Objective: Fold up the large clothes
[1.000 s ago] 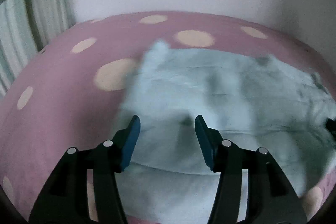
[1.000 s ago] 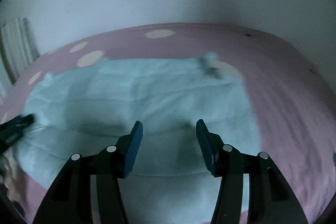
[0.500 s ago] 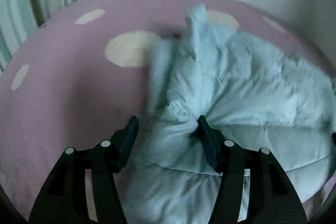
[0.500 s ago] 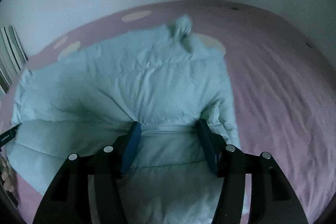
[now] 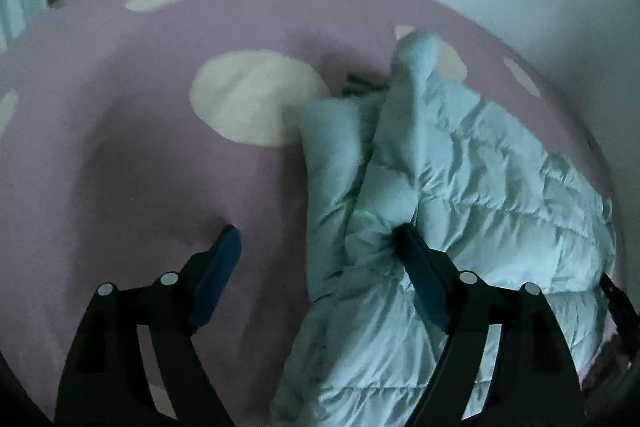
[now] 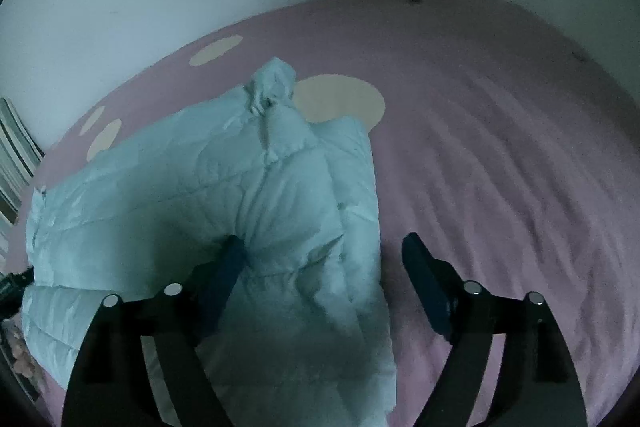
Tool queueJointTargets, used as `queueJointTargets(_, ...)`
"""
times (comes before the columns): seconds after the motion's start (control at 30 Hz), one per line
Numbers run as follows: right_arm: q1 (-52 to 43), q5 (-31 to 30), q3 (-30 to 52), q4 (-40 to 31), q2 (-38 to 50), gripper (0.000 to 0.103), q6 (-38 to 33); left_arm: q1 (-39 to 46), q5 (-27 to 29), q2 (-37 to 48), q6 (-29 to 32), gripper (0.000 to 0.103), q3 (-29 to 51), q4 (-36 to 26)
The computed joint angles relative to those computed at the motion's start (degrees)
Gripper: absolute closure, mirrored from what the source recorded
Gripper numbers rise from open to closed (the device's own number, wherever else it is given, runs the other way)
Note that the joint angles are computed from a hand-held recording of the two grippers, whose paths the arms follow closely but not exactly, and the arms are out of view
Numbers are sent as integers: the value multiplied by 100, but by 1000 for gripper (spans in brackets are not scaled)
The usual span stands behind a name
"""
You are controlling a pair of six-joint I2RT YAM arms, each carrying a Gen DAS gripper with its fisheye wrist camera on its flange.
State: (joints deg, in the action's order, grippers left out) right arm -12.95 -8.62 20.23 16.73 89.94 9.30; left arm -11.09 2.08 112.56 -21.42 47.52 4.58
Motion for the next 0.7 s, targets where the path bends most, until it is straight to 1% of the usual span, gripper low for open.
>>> queueJointTargets(0.03,-51,-107,50,-27,89,20,-15,31,31,62,18,18,30,16)
queueJointTargets(0.1,-126,-305,148,43,366,20,-24,49,71,126,80,17,38,78)
queueJointTargets(0.17,-76,-275,120,133,442,21,-24,-31,-79,188,226,17,98,81)
queueJointTargets(0.2,-36,-229,100,175,449,27,-16,-59,-135,189,263,18,97,95)
queueJointTargets(0.23,25,-216,57,225,435,32,13,-98,-164,180,276,25,81,127)
queueJointTargets(0.27,66,-236,12,248,397,43,31,-124,-123,123,295,29,14,161)
queueJointTargets(0.3,158,-221,-27,257,348,53,89,-136,-71,115,302,39,17,175)
queueJointTargets(0.33,179,-271,-98,220,244,58,100,-138,42,74,316,51,13,160)
queueJointTargets(0.37,210,-352,-95,183,229,64,153,-138,177,41,321,59,2,171)
queueJointTargets(0.4,229,-374,-106,200,220,68,225,-131,338,34,300,70,18,164)
queueJointTargets(0.43,209,-436,-157,236,193,70,275,-134,420,33,263,79,11,184)
queueJointTargets(0.5,190,-567,-205,231,101,79,378,-151,500,-38,220,85,-72,284)
queueJointTargets(0.57,133,-683,-279,118,-121,84,353,-212,430,-213,247,88,-251,380)
queueJointTargets(0.7,45,-913,-466,-120,-560,87,358,-183,409,-683,232,91,-720,535)
